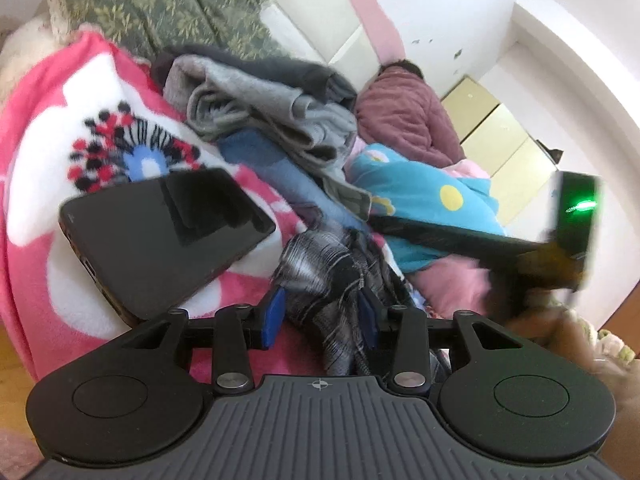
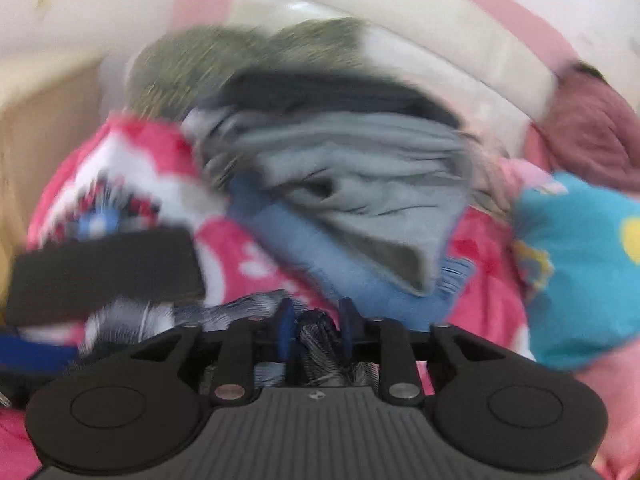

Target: Fold clothes

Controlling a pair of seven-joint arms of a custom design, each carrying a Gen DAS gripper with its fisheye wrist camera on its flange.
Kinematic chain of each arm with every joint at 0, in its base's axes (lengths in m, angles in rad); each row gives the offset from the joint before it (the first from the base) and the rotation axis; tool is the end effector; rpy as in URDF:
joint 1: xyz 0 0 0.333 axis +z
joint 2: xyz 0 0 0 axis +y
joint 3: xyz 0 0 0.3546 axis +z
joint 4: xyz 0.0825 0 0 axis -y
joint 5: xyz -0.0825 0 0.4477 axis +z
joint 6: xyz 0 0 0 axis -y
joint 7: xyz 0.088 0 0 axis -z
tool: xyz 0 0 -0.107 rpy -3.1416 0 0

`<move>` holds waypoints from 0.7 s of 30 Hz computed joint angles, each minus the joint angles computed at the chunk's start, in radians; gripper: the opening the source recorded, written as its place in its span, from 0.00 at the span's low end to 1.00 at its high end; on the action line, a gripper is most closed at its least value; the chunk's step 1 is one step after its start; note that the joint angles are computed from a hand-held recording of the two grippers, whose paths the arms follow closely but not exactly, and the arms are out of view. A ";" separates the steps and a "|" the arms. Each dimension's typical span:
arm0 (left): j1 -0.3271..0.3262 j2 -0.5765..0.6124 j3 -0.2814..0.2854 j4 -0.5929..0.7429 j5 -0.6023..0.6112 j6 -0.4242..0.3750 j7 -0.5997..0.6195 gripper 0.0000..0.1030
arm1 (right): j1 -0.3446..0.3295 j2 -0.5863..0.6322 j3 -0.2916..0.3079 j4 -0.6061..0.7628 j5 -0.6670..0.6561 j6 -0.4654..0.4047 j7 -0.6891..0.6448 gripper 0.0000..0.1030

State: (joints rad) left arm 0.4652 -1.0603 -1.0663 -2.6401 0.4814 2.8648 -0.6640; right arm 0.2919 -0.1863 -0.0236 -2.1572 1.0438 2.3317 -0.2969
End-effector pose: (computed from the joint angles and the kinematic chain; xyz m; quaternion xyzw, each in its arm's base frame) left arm 0.3492 -0.3031 0.4713 -0.7724 0.1922 -0.5178 0.3137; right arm 0.5587 0.1680 0.5370 -0.8945 0.0252 -0.1608 0.4165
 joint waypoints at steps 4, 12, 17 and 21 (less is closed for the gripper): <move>-0.020 -0.050 -0.013 0.004 0.011 -0.070 -0.010 0.38 | -0.064 -0.029 -0.069 0.064 0.052 -0.103 0.230 0.31; 0.024 -0.037 0.014 0.079 0.085 0.011 0.032 0.38 | -0.241 -0.139 -0.207 0.060 0.064 -0.182 0.434 0.31; 0.207 0.042 0.014 0.176 0.072 0.284 0.097 0.38 | -0.303 -0.160 -0.257 0.041 -0.001 -0.181 0.442 0.31; 0.324 0.179 -0.050 0.285 0.055 0.223 0.201 0.37 | -0.311 -0.109 -0.260 0.072 -0.001 -0.186 0.417 0.31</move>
